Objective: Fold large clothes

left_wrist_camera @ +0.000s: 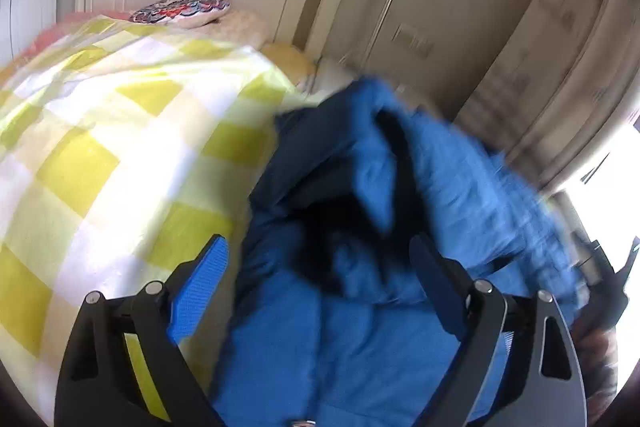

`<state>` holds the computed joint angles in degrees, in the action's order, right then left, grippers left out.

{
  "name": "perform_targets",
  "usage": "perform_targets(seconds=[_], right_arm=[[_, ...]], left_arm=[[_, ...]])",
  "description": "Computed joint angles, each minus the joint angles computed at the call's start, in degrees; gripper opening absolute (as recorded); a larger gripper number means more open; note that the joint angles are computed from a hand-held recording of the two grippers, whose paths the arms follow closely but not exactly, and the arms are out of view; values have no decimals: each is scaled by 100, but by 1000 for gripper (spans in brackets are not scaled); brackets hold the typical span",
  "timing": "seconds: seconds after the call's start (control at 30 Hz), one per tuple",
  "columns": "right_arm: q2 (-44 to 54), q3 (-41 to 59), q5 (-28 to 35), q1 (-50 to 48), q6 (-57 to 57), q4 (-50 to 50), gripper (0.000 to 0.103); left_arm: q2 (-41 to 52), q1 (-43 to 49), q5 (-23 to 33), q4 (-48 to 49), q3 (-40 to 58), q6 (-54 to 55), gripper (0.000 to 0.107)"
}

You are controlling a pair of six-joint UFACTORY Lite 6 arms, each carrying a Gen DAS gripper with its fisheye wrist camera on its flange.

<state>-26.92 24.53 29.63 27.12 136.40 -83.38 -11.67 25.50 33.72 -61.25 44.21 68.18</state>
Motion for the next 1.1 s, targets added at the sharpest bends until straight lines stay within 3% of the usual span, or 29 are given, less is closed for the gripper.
perform_targets(seconds=[0.1,0.17,0.3,0.4,0.53,0.73,0.8,0.93,1.1], right_arm=[[177,113,134,115,-126,101,98],[286,184,245,214,-190,147,98],[509,370,642,608,-264,71,98],[742,613,1342,1446,-264,-297,98],[1959,1759,2046,2822,-1431,-519,98],[3825,3897,1171,3305,-4359,466,96],[4443,4619,1225,3317,-5312,925,96],[5275,5669,1298,3229,-6388,1418,96],[6093,6763,1298,3157,-7135,1874,95]], left_arm=[[108,-492,-779,-188,-254,330,91],[114,-660,-1190,464,-290,-101,93],[348,-603,-1155,362,-255,-108,98],[504,-527,-1002,274,-159,-83,100],[696,-522,-983,90,-90,35,101],[783,-456,-947,76,8,-23,101],[764,-393,-920,-26,-19,74,101],[570,-203,-845,-441,-134,471,100],[287,444,-295,-1606,-289,1388,98]])
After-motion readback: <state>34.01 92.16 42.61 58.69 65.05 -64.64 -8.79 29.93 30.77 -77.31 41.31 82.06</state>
